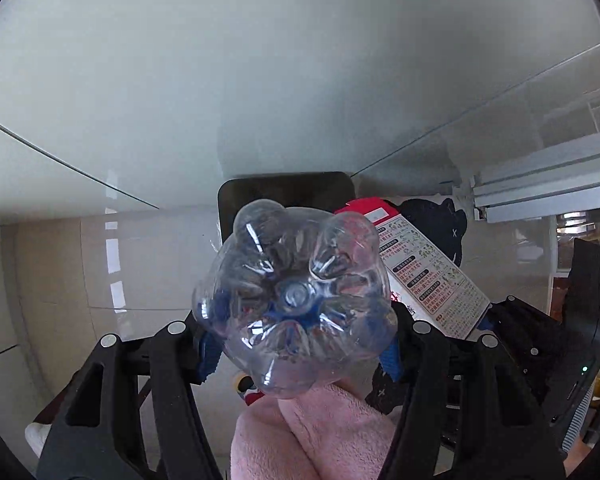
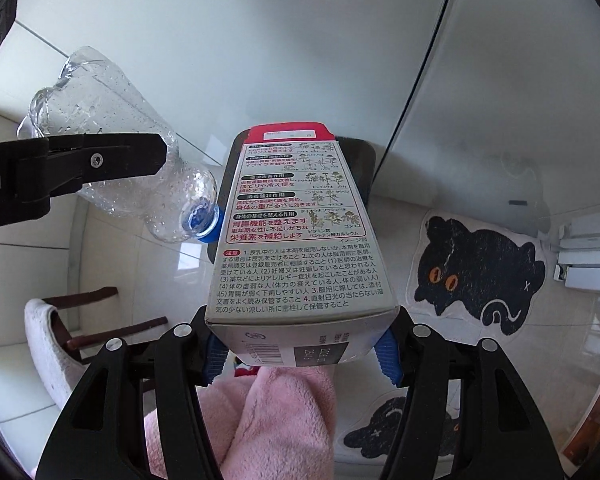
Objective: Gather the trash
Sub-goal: 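Lower the bottle and carton over the bin and open both tools, then raise both tools back toward the counter, then grasp the snack wrapper with the left tool while the right tool grasps the white plastic bag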
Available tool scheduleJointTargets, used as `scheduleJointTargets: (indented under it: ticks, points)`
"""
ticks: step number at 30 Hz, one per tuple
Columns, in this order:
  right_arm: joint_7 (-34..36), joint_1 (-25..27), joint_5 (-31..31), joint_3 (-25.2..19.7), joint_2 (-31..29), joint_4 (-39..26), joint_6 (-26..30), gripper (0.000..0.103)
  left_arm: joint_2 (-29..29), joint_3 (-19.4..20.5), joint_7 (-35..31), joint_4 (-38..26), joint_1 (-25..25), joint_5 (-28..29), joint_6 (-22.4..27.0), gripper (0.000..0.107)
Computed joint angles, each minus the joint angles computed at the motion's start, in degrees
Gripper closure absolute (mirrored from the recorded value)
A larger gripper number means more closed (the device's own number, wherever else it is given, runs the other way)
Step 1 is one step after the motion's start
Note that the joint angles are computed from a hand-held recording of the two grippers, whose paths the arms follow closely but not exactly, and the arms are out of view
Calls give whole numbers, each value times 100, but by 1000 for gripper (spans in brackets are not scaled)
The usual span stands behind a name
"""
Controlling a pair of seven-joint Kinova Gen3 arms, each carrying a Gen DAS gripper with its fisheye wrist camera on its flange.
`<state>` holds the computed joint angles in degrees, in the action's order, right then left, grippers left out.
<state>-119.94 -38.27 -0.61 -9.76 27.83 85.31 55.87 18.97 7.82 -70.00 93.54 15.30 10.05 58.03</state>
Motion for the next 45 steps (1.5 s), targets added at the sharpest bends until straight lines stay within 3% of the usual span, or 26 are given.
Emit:
scheduleJointTargets:
  ticks: [1, 3, 11, 17, 29, 35, 45]
  points:
    - [76, 87, -92, -38, -1, 1, -37, 26, -3, -9, 35, -6, -2, 11, 26, 49]
    - [112, 124, -126, -31, -14, -15, -102, 14, 19, -54, 95, -81, -9, -64, 95, 36]
    - [166, 218, -131, 13, -230, -102, 67, 14, -208, -119, 183, -243, -122, -175, 288, 31]
    - [81, 306, -41, 25, -917, -12, 96, 14, -780, -123, 414, -355, -57, -429, 460, 29]
    - [-292, 328, 758, -79, -2016, -897, 400, 13, -1888, -46, 561, -1219, -191, -868, 1097, 26]
    - [-119, 481, 776, -53, -1815, -1725, 345, 13, -1886, -30, 532, -1887, -314, -1196, 1185, 26]
    - [150, 413, 483, 211, -729, -3573, 748, 14, -1211, -184, 106, -3071, -397, -1429, 1318, 26]
